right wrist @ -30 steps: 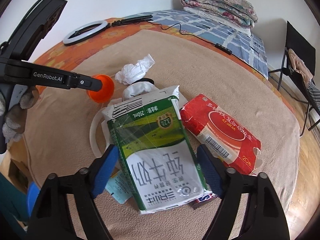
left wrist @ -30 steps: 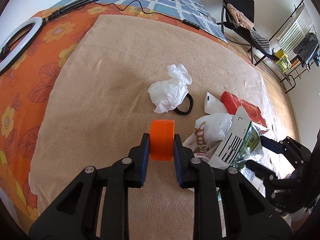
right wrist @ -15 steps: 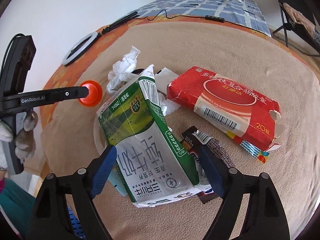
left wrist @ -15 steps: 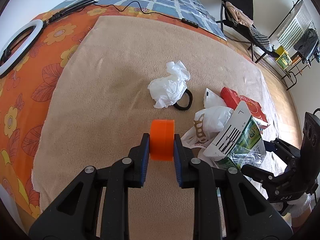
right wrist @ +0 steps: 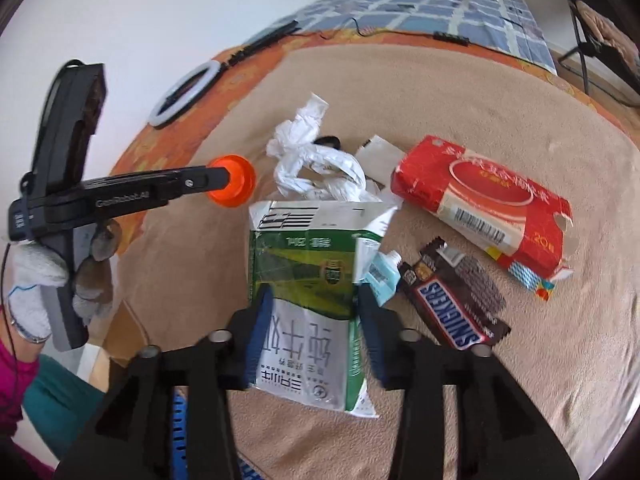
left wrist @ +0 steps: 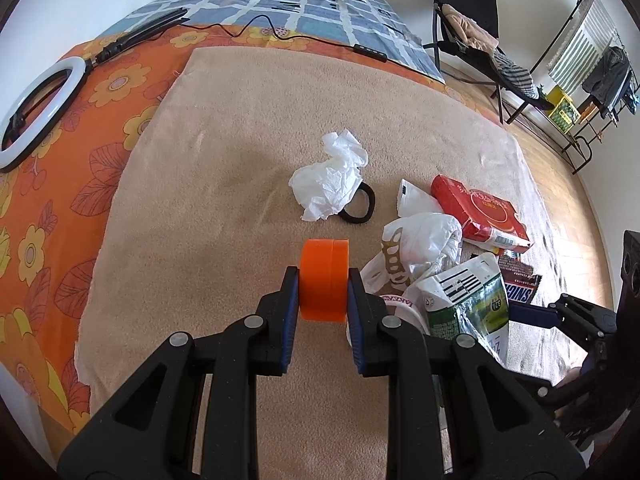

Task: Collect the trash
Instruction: 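Grasp the green milk carton with the right tool while the left tool holds the tape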

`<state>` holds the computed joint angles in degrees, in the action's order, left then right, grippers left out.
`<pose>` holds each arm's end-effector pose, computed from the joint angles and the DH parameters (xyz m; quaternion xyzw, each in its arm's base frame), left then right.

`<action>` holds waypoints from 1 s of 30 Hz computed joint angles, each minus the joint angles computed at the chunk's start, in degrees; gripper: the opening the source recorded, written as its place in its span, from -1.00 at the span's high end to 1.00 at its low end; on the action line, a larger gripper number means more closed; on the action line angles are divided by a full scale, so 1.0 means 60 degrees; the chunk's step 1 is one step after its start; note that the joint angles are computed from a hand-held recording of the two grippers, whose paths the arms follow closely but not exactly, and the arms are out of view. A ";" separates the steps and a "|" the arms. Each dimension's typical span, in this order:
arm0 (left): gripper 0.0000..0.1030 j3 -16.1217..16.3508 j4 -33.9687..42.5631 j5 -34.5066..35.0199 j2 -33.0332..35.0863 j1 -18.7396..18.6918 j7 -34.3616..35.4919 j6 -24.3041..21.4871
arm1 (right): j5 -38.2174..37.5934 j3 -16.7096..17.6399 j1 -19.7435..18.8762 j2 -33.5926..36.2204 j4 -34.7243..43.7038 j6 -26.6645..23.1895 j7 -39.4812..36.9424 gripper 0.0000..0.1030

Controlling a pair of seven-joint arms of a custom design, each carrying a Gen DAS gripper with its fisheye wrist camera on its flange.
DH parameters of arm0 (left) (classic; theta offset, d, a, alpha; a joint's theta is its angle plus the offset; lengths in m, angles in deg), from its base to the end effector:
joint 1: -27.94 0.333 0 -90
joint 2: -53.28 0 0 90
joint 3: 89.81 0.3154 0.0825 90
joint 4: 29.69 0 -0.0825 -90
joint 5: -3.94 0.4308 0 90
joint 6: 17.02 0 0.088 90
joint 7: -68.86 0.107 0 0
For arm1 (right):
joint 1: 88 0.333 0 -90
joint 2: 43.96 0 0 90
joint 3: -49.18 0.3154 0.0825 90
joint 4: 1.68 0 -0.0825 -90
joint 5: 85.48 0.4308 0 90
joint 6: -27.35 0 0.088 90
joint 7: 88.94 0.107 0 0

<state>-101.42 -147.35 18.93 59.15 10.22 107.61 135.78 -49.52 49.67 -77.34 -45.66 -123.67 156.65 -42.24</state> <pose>0.5619 -0.3216 0.4195 -0.7428 0.6152 -0.2452 0.0978 0.5787 0.1303 0.4172 -0.8492 0.4572 0.0571 0.2579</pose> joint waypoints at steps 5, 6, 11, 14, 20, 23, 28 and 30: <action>0.58 -0.0009 -0.0083 0.0146 -0.0181 0.0009 -0.0142 -0.0031 | -0.1722 0.0353 0.0394 -0.0358 -0.0654 0.1187 0.0945 -0.52; 0.58 -0.0022 -0.0090 0.0199 -0.0215 0.0009 -0.0156 -0.0073 | -0.2177 0.0417 0.0490 -0.0341 -0.0718 0.1363 0.1222 -0.52; 0.58 -0.0129 -0.0263 0.0437 -0.0510 0.0031 -0.0183 -0.0151 | -0.3349 0.0450 0.0735 -0.0162 -0.0770 0.1555 0.2382 -0.50; 0.58 -0.0207 -0.0390 0.0520 -0.0706 0.0076 -0.0177 -0.0175 | -0.3085 0.0338 0.0731 -0.0364 -0.0826 0.1358 0.2344 -0.46; 0.58 -0.0434 -0.0628 0.0786 -0.1113 0.0120 -0.0210 -0.0216 | -0.2880 0.0173 0.0815 -0.1017 -0.1073 0.1413 0.2318 0.38; 0.58 -0.0549 -0.0763 0.0793 -0.1321 0.0146 -0.0206 -0.0231 | -0.3090 0.0150 0.0913 -0.1254 -0.1278 0.1640 0.2200 0.45; 0.58 -0.0771 -0.1026 0.1063 -0.1748 0.0199 -0.0290 -0.0254 | -0.3162 0.0034 0.1078 -0.1611 -0.1609 0.1848 0.2165 0.64; 0.58 -0.0854 -0.1145 0.1076 -0.1904 0.0233 -0.0317 -0.0240 | -0.3006 -0.0045 0.1156 -0.1806 -0.1706 0.1843 0.2076 0.67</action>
